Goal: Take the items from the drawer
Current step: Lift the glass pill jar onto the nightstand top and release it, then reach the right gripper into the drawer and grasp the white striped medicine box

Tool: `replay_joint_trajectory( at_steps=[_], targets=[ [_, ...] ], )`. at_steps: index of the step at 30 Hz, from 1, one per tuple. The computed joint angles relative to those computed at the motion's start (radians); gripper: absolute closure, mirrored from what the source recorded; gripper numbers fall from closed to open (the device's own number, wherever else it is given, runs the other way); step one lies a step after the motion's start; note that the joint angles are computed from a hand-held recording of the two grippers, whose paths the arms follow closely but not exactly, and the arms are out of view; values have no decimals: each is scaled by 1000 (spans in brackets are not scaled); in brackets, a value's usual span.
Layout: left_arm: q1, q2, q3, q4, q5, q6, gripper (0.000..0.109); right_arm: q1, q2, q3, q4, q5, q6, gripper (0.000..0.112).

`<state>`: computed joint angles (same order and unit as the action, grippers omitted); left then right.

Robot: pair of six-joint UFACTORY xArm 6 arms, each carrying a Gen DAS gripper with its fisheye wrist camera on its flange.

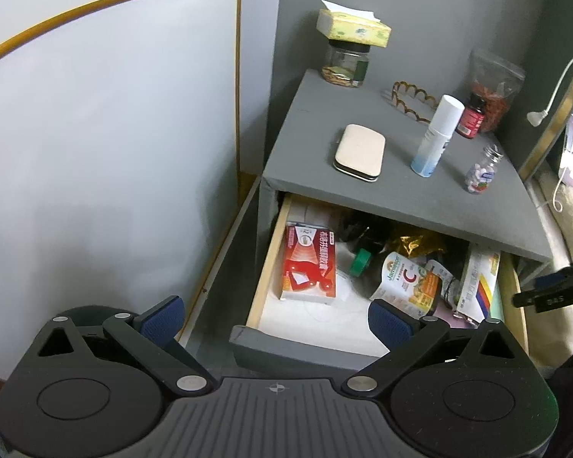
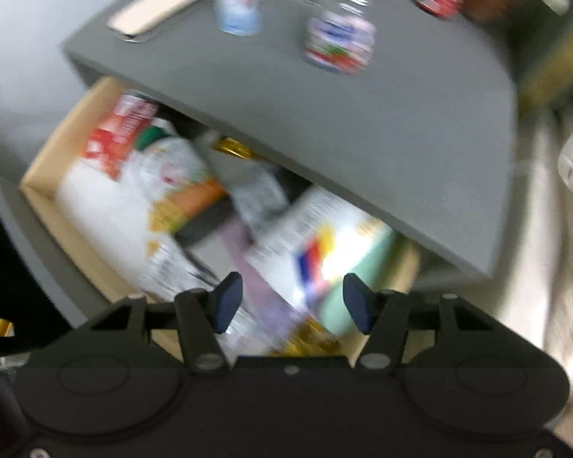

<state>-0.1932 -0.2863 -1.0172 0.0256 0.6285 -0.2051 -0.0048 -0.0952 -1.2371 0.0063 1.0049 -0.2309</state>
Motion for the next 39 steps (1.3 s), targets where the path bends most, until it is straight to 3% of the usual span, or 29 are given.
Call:
replay_joint_trajectory(
  at_steps=[5, 7, 11, 14, 19, 20, 21, 24, 26, 30, 39],
  targets=[
    [-5, 0, 7, 15, 3, -6, 7, -30, -35, 60, 43, -9, 28, 54],
    [-6, -1, 10, 22, 2, -8, 7, -36, -36, 86, 124, -40, 80, 51],
    [-5, -5, 15, 33, 2, -13, 7, -35, 10, 76, 210, -74, 146, 51],
    [-2, -6, 15, 32, -1, -15, 7, -27, 59, 74, 242, -149, 242, 51],
    [-1, -2, 13, 28, -1, -14, 7, 21, 166, 44, -56, -227, 545, 50],
    [-2, -2, 14, 27, -1, -12, 7, 21, 183, 40, -77, -235, 564, 38],
    [-2, -2, 14, 26, -2, -12, 7, 22, 184, 61, -57, -274, 572, 34],
    [0, 0, 12, 12, -1, -6, 7, 16, 181, 112, 75, -373, 477, 25],
    [0, -1, 12, 11, 1, -2, 7, 26, 170, 141, 45, -429, 457, 37],
    [2, -3, 12, 10, 4, -1, 7, 21, 114, 167, 205, -421, 361, 38],
    [3, -4, 8, -6, 5, 11, 7, 24, 22, 190, 354, -384, 283, 39]
  ],
)
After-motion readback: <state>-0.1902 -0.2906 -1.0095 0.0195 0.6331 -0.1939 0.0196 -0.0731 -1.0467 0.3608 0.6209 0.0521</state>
